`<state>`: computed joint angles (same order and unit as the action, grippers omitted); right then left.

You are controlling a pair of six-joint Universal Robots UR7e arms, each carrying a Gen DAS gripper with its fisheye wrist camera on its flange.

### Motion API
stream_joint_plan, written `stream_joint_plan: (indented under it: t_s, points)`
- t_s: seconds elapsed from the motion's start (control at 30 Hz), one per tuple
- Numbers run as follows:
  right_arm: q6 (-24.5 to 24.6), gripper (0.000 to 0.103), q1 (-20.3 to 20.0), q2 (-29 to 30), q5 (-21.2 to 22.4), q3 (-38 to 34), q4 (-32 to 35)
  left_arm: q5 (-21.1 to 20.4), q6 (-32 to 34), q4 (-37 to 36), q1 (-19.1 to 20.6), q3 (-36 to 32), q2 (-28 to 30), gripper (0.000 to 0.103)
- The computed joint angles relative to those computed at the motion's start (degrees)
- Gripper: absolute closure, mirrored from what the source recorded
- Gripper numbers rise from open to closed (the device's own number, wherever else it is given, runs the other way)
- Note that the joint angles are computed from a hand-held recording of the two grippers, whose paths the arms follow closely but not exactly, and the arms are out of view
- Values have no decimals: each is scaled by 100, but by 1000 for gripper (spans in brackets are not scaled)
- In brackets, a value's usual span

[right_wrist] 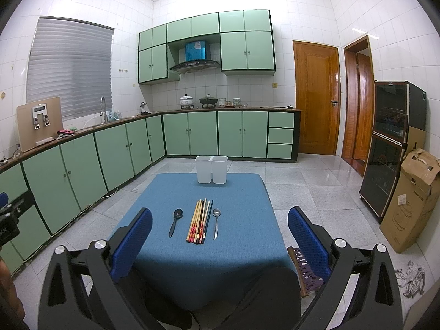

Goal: Organize utensils

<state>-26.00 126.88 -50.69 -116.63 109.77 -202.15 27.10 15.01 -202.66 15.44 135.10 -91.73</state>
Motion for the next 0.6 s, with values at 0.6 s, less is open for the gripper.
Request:
stream_joint_plan:
  t_s: [0.6]
  points:
    - [7,6,-18,123,-30,89,-92,-289,421,-378,256,-81,-5,5]
